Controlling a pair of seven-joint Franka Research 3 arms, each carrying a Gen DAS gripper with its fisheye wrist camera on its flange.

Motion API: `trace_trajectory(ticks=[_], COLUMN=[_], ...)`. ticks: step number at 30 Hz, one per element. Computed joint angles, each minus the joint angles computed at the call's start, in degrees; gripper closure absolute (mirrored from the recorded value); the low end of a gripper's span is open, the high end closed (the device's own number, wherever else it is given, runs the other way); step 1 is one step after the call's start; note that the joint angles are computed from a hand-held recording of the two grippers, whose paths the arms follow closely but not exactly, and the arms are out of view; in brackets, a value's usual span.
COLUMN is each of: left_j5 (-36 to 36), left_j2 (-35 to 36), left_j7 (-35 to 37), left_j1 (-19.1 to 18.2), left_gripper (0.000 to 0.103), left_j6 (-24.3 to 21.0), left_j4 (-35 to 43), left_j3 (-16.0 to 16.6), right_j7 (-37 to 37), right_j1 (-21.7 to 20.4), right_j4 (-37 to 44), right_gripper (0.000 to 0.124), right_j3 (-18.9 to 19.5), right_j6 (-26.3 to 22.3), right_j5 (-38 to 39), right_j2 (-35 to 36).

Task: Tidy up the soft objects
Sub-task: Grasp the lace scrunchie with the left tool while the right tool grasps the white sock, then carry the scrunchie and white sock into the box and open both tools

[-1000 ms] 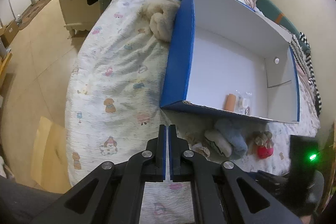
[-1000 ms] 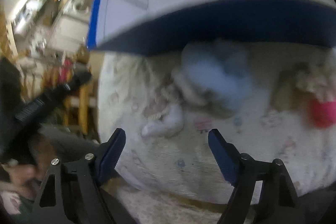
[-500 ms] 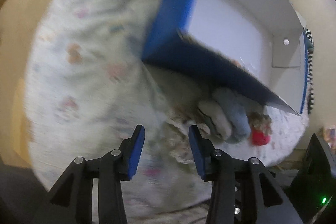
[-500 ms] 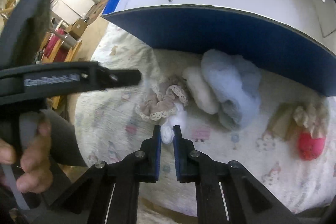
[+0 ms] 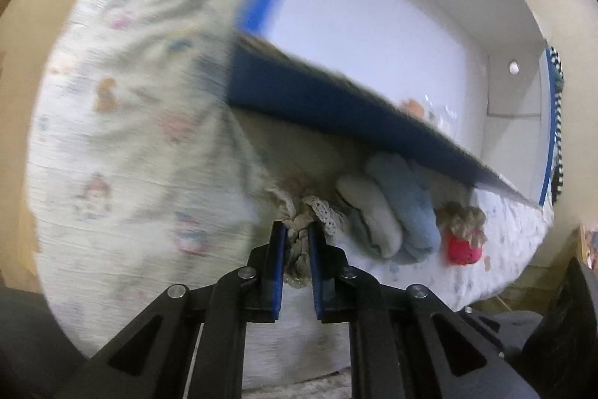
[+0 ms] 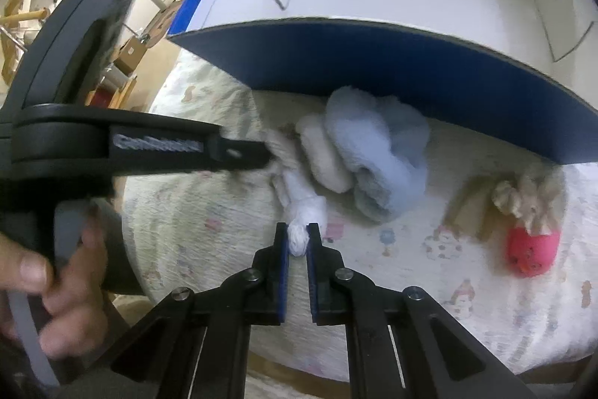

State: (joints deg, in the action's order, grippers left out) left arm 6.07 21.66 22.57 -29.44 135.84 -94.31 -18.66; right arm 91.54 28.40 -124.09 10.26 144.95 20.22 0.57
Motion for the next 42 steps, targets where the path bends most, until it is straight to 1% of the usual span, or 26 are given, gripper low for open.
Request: trace_trajectory(ticks=[4,6,8,12,15,16,20,23,28,33,36,39,42], left_j5=[5.2,7.9,9.5,12.4,14.6,16.1,19.4,21.7,23.7,27.5,29.6,30.7,31.6], left_j2=[-3.0,-4.4,-5.3,-7.7,-10.1,-9.3,-9.4,-9.9,-9.9,-8.8,-7.3,-4.9,-1.0], left_j7=[-2.1,-2.8,-2.8,-3.1,-3.6,-4.4,-5.6,-6.8,-7.5,-7.2,-6.0,-3.9,-0.4], left_j1=[-1.0,-1.6,-1.8,-2.1,-2.3,-2.7,-3.4,-4.0,-4.5,-5.1,-5.6,-6.1,-6.9], left_gripper=[0.092,0.092,0.092,0.092,0.092,0.092,0.092,0.092,0.092,0.092,0.092,0.092,0.092], left_j6=[-2.2,-4.4,-5.5,-6.4,-6.1,-6.5,-7.3,-7.5,-8.0,-9.3,-10.3,-11.4,-13.7], left_j4=[-1.5,-1.8,-1.9,-3.1,-4.9,-3.9,-2.0,-1.7,-0.4,3.3,6.5,10.8,17.0], left_j3=[1.5,1.7,1.5,1.2,0.8,0.8,0.7,0.7,0.6,1.2,1.7,2.4,3.4], right_j7=[0.6,-1.2,-2.6,-6.5,-9.2,-9.7,-9.4,-8.2,-7.2,-7.3,-6.0,-5.1,-5.2], right_j1=[-0.5,-0.5,-0.5,0.0,0.3,0.3,0.1,-0.1,0.0,-0.1,-1.1,-2.0,-2.7], right_j4=[-1.2,-2.1,-2.9,-4.3,-5.1,-5.2,-6.1,-7.0,-6.5,-6.6,-5.6,-4.6,-2.5], right_gripper=[0.114,0.114,0.114,0.114,0.114,0.114,0.114,0.114,0.114,0.114,0.114,0.114,0.114], right_j3=[-0.4,-0.5,-0.6,-1.1,-1.8,-1.9,-1.8,-1.0,-1.5,-2.2,-2.4,-2.9,-3.6], right_j6=[0.0,0.8,1.2,2.2,3.5,3.9,5.7,9.5,12.1,14.4,15.7,16.8,17.1], right_j5=[1.1,3.3,4.9,10.7,14.2,14.7,15.3,13.2,12.4,12.5,10.9,10.2,9.9], right_j2=[-1.7,-3.3,-5.0,-8.2,-10.0,-10.4,-12.1,-13.4,-14.3,-15.4,-14.8,-14.1,-12.1])
